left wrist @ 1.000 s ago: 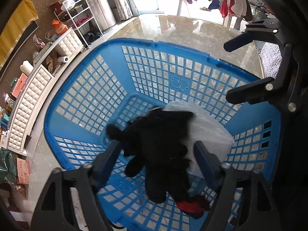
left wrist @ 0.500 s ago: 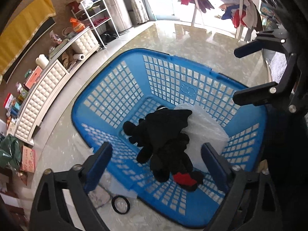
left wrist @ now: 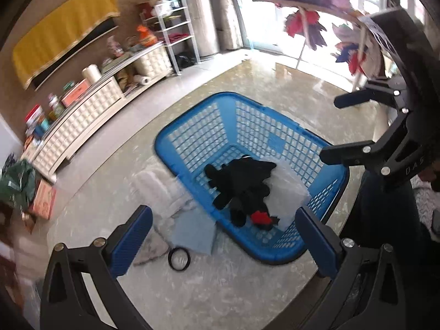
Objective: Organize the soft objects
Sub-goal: 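Withdraw both tools from the basket back over the table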
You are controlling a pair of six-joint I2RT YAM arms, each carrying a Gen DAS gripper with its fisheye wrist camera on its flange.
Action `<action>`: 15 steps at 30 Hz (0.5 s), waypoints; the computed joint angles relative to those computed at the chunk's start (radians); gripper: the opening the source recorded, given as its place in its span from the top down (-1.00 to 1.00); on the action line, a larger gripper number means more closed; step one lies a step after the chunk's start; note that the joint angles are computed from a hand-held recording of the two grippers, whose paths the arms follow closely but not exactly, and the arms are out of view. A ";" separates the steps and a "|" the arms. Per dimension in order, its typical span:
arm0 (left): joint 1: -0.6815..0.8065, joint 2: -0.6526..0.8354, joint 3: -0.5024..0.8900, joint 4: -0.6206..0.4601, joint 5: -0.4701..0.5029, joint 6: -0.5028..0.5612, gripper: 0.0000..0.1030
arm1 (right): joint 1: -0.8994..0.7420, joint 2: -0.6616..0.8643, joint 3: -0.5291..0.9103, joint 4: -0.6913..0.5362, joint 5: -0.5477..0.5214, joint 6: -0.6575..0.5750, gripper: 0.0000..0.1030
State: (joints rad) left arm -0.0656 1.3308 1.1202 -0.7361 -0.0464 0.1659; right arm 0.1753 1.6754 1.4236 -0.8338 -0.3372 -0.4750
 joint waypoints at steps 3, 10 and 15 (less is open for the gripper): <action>0.031 -0.075 -0.046 -0.025 -0.011 -0.021 -1.00 | 0.034 -0.022 -0.019 0.008 0.011 0.016 -0.99; 0.117 -0.224 -0.108 -0.099 -0.030 -0.034 -1.00 | 0.130 -0.059 -0.055 0.024 0.031 0.072 -0.99; 0.229 -0.282 -0.123 -0.135 0.009 -0.043 -1.00 | 0.209 -0.086 -0.066 0.036 0.025 0.134 -0.99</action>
State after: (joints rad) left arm 0.1634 1.0490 0.9974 -0.8707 -0.0371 0.1231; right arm 0.3846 1.5893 1.3579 -0.7980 -0.3118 -0.3409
